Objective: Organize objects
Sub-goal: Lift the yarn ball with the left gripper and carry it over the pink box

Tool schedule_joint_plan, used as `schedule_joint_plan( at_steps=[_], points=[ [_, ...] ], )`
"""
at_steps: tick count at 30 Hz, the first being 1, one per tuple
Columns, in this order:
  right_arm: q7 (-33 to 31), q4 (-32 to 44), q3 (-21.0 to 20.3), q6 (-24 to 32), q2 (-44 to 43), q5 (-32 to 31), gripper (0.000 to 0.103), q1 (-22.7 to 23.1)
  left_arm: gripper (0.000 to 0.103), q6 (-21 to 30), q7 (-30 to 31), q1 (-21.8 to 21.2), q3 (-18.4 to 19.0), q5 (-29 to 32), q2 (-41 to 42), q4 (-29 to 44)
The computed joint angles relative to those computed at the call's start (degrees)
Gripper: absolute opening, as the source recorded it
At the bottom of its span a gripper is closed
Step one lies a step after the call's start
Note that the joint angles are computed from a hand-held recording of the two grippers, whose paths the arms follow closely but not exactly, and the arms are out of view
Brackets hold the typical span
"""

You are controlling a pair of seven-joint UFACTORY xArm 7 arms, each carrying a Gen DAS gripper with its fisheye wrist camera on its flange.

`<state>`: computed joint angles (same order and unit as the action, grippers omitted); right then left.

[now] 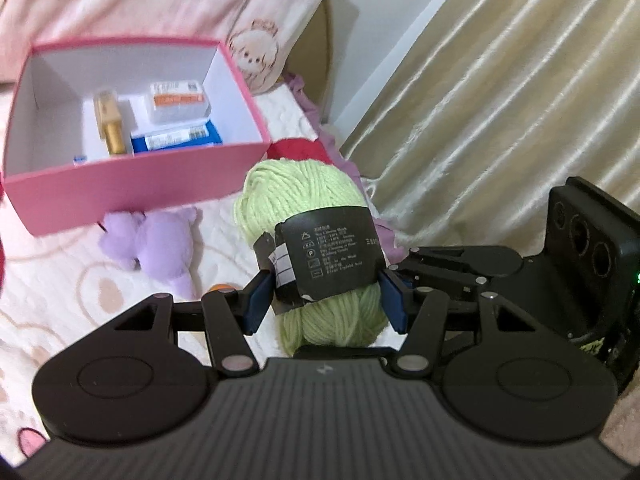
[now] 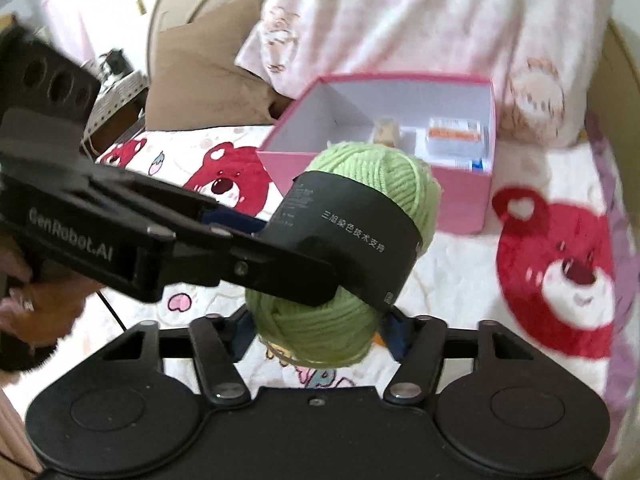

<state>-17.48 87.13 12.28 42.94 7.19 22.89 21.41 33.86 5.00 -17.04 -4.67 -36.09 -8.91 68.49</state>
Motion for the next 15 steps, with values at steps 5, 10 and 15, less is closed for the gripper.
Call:
schedule_joint_plan(
  at_steps=[5,10,15],
  points=[
    [-0.18,1.12,0.33,-0.93,-0.66,-0.9,0.063,0.78,0.056,2.02,-3.78,0.85,-0.36,5.37,-2.15,1.38],
    [3.87,11.14,0.56,4.53,3.85,-5.43,0.063,2.44,0.056,7.4,-8.1,2.24,0.18,10.97,-2.63,5.91],
    [4.65,27.0,0.85,12.59,12.53,-8.17,0.063,3.89,0.056,11.72,-10.64,4.09,1.12,13.91,-1.41,11.21]
  ],
)
